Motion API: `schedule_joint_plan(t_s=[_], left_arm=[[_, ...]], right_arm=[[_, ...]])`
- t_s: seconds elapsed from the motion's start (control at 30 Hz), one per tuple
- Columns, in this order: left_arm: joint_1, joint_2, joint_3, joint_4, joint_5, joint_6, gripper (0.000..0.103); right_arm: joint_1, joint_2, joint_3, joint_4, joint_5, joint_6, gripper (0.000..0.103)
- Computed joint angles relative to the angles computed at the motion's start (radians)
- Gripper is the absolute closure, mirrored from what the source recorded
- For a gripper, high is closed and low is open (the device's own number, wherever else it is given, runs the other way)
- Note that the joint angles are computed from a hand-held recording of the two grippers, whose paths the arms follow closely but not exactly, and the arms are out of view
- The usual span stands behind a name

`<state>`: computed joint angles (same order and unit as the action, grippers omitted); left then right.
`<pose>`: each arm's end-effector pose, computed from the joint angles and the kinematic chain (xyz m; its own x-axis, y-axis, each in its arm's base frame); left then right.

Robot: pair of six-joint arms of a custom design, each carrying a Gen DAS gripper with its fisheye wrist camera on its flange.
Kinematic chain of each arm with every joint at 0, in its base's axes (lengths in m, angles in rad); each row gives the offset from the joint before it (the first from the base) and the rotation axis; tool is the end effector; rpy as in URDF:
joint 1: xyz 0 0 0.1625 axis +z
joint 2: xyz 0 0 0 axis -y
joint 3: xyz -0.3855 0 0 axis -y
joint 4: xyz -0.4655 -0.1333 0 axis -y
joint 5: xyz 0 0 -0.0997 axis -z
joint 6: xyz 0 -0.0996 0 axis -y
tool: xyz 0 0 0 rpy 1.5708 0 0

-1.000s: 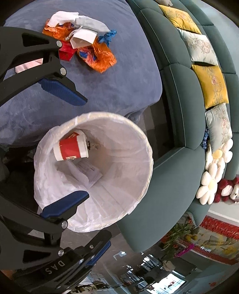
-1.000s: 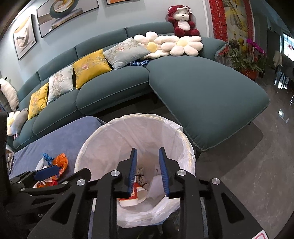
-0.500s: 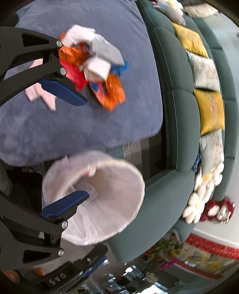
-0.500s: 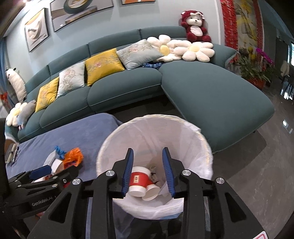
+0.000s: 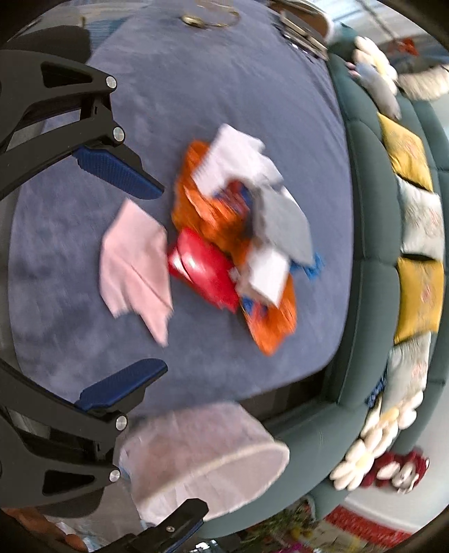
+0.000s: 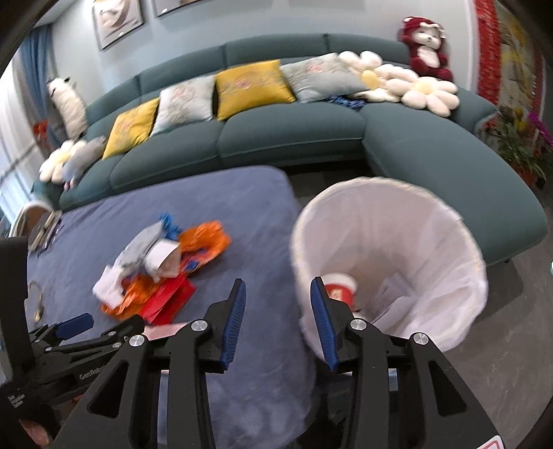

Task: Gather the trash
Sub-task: 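Grasp the white tissue with the left gripper while the right grasps the pink cloth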

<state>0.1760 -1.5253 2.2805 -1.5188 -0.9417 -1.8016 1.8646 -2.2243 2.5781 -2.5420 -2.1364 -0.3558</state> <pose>-0.3280 -0.2532 0.1008 -0.7261 -0.3170 -0.6101 0.1138 0.8197 -0.5614 0.1727 -0.2949 0.2964 -0.7594 -0.2227 0.6113 -0.5341 0.7498 -0.3904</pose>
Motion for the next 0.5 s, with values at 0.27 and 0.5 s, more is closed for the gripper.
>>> schedule_joint_plan(t_s=[0.27,0.5], left_arm=[[-0.028,-0.169,0.092,0.17,-0.07,-0.161,0.014],[-0.018,-0.329,0.148,0.291,-0.072,-0.278,0.013]], right_arm=[[0.059,0.043,0.059,0.066,-0.014,0.034,0.056],[0.089,0.147,0.083,0.061,-0.01,0.048,0.049]])
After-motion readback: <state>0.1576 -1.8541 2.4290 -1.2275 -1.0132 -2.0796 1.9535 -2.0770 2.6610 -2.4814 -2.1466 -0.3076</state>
